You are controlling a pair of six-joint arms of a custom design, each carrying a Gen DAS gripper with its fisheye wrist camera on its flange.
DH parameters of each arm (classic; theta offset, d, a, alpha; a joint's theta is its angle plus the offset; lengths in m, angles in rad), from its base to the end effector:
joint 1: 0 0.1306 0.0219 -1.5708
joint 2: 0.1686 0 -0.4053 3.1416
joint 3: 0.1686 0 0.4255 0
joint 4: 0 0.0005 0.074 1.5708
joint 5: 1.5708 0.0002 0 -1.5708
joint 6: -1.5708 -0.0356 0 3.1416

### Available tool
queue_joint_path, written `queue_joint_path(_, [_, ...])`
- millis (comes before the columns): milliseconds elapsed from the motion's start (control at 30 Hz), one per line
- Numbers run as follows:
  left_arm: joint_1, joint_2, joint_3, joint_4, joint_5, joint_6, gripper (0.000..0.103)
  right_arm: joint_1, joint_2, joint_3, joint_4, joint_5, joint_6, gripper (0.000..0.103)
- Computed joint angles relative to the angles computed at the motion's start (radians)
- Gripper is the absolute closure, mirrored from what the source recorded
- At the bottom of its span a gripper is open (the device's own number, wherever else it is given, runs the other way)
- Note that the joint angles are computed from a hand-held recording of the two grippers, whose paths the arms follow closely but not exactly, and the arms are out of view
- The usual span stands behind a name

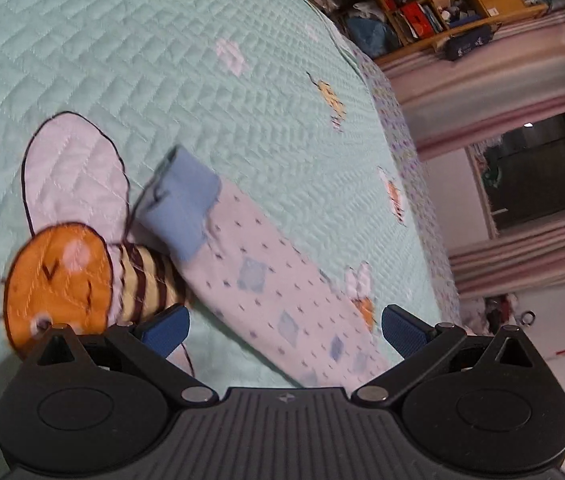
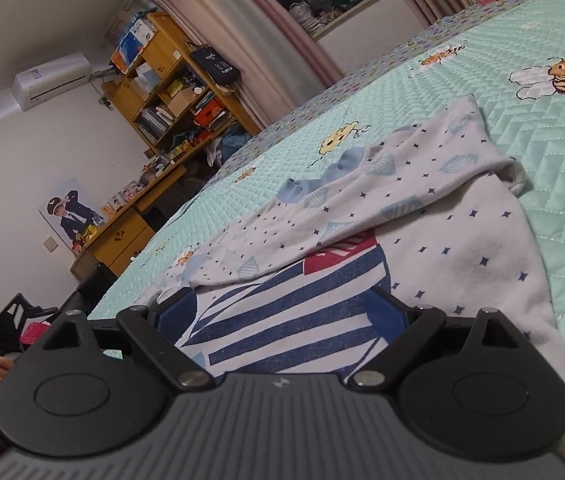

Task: Fold clothes
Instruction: 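Move the open left gripper toward the blue-cuffed sleeve of the sleeper, then grasp the blue cuff of the sleeve with the left gripper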

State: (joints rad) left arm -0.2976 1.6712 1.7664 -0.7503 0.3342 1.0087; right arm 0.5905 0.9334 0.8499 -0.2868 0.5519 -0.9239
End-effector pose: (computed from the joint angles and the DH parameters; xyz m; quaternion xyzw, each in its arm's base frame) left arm 0.6068 -0.1988 0.4960 -0.2390 0.8548 -0.3834 0.2555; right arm 0.3097 0.1845 0.4187 0.2835 0.7574 0.2099 0.5494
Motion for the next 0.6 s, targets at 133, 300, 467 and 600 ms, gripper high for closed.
queue_joint_path(133, [-0.003, -0.005, -0.042, 0.050, -0.036, 0.018, 0.001, 0.001, 0.001, 0.001, -0.003, 0.003, -0.002, 0.011])
queue_joint_path(300, [-0.022, 0.008, -0.045, 0.089, -0.121, 0.004, 0.001, 0.000, 0.001, 0.003, -0.010, 0.003, 0.000, 0.011])
queue_joint_path(467, [-0.031, 0.047, 0.003, 0.086, -0.180, -0.004, 0.001, 0.001, -0.002, 0.003, -0.014, 0.003, 0.000, 0.011])
queue_joint_path(600, [-0.037, 0.050, 0.013, 0.071, -0.216, 0.001, 0.007, 0.001, -0.001, 0.004, -0.013, 0.003, 0.001, 0.011])
